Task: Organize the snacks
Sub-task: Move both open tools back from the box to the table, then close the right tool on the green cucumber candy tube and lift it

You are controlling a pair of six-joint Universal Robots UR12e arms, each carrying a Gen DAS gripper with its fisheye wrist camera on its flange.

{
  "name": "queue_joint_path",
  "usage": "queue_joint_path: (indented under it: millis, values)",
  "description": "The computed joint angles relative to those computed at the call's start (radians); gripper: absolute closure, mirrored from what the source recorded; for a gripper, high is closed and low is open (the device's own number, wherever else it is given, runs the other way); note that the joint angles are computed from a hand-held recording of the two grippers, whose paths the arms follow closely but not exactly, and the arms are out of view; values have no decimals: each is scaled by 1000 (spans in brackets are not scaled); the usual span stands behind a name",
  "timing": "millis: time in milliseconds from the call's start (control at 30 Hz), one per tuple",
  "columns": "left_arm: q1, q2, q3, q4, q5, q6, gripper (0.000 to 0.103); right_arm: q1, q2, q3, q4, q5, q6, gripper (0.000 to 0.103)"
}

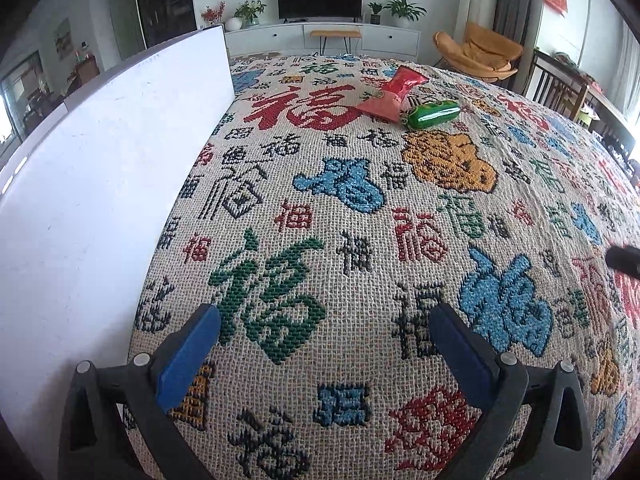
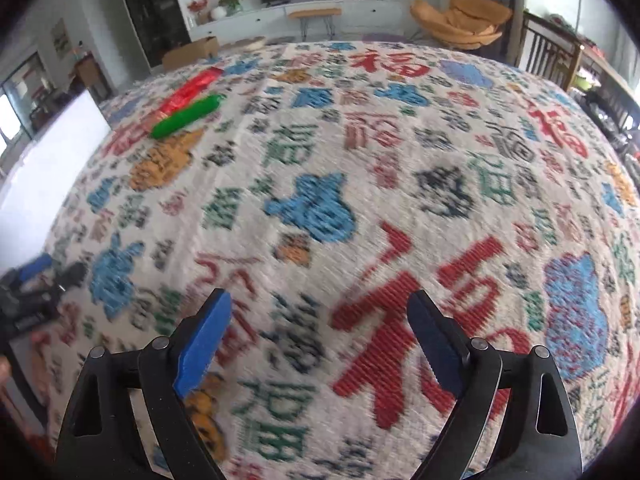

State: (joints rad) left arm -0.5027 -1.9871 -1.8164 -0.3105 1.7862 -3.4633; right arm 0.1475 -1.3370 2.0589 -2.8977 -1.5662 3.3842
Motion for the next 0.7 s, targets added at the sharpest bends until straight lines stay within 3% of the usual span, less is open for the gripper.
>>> queue_joint_path:
  millis: [133,300,333,467,700]
  values:
    - [-1,-1,2,-4,4,2,0,12,75,-172,83,102,36,13]
    - [-1,-2,4,-4,4,3,0,34,194,-395,242,113,137,15]
    - [-1,-2,4,-4,4,3,0,37,212,-420,257,118,168,17]
    - [-1,-2,3,-4,5,2,0,47,271,-496,336,143,225,46]
    - [-2,-2,3,-3,6,2,0,64,324,-550,367,101,281,49]
